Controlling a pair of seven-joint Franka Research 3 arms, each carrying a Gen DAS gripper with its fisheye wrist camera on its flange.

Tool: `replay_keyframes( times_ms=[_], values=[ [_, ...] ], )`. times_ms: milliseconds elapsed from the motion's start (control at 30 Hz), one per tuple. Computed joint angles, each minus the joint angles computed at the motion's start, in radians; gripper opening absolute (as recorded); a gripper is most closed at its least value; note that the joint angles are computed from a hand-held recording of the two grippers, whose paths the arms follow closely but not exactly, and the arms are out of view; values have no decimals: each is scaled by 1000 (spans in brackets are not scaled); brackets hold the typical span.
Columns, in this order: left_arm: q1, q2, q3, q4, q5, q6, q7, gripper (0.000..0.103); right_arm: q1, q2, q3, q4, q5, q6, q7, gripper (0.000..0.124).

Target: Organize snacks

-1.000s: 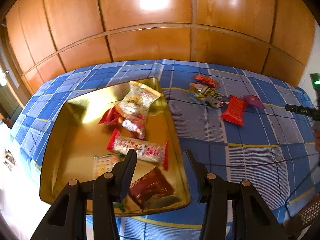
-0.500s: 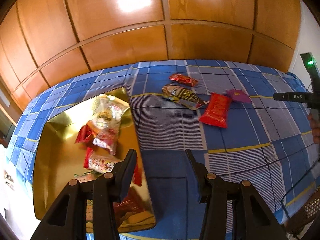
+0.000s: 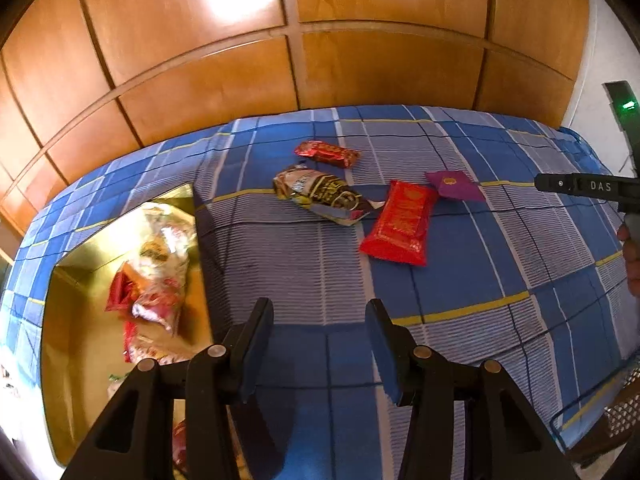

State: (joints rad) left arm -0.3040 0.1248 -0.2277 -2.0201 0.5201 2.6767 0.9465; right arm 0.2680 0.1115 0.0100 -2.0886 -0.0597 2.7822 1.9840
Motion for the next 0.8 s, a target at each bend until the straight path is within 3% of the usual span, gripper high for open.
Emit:
replay_keyframes(
  times_ms=[233, 400, 500, 800],
  values=[
    [-13, 111, -11, 129, -39, -9, 96, 49, -1, -3, 4, 1, 22, -1, -11, 38],
    [-30, 219, -17, 255, -88, -54, 188, 49, -1, -5, 10, 1, 40, 2, -33, 38],
    [-44, 280, -18, 323, -108, -68, 247, 57, 0, -6, 12, 1, 48, 3, -47, 38],
    [-96, 490, -8, 597, -162, -175, 387, 58, 2, -9, 14, 1, 70, 13, -64, 40]
  ],
)
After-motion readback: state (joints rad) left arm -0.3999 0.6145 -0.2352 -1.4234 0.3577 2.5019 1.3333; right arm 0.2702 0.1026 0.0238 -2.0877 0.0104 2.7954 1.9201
